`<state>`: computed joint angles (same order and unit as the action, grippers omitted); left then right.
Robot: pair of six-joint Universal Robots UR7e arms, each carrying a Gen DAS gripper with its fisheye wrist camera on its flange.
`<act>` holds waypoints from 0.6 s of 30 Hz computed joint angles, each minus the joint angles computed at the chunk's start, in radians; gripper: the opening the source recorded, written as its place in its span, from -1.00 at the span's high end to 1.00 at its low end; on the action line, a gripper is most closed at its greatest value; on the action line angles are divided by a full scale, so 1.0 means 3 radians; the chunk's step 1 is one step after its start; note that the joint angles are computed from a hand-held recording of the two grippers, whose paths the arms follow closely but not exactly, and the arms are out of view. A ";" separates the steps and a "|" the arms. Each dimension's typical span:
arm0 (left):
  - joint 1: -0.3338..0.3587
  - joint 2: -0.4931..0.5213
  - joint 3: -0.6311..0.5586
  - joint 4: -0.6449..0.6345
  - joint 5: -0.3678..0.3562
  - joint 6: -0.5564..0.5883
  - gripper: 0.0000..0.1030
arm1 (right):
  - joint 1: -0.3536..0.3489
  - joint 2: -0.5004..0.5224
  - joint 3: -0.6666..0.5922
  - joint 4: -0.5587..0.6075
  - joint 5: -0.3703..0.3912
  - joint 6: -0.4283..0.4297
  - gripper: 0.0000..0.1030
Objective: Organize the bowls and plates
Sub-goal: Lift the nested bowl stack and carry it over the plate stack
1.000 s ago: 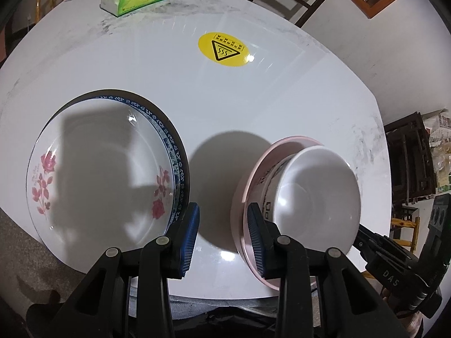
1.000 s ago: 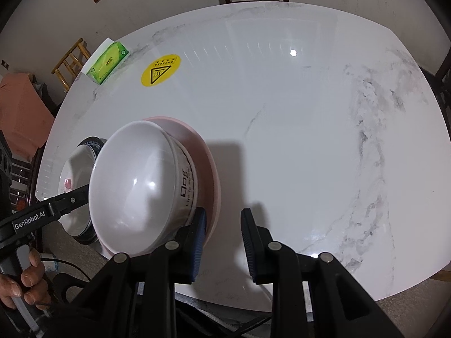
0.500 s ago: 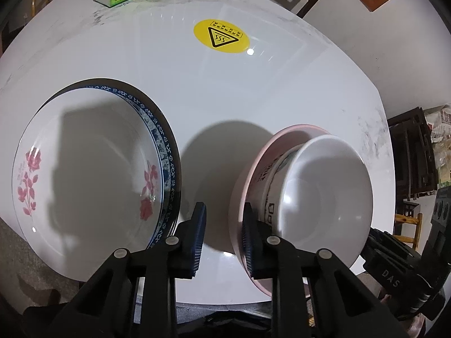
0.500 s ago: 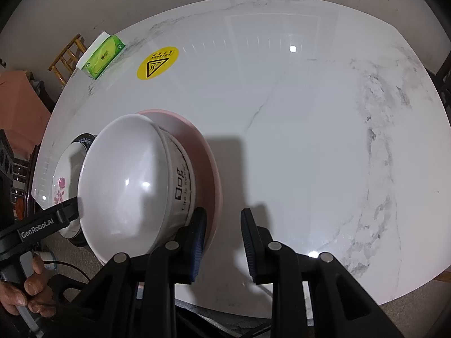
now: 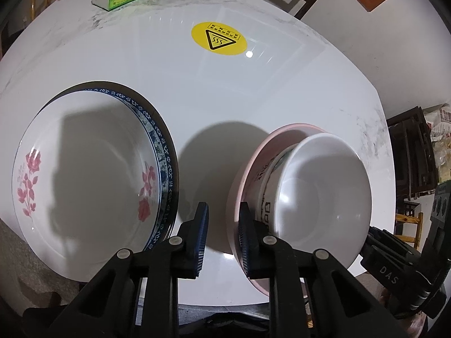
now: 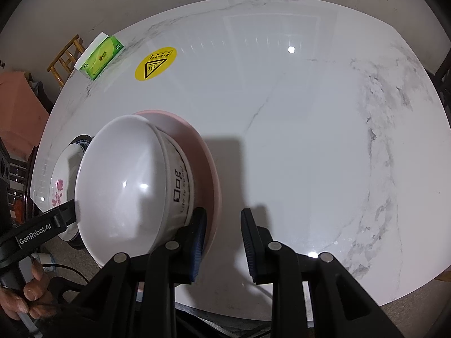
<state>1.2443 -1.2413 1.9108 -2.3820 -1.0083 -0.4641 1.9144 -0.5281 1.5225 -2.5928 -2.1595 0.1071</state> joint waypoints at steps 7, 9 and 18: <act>-0.0036 0.0011 0.0011 -0.0015 0.0071 0.0032 0.72 | 0.0000 -0.0006 0.0010 -0.0017 0.0000 -0.0012 0.50; -0.0039 0.0009 0.0014 -0.0013 0.0069 0.0016 0.72 | 0.0009 -0.0002 0.0018 -0.0039 -0.0028 -0.0030 0.50; -0.0034 0.0006 0.0042 -0.0106 0.0029 0.0079 0.83 | 0.0008 -0.0005 0.0028 -0.0072 -0.0001 -0.0025 0.54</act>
<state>1.2341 -1.2396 1.9233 -2.4137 -0.9996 -0.4403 1.9168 -0.5297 1.5309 -2.6144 -2.1600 0.0995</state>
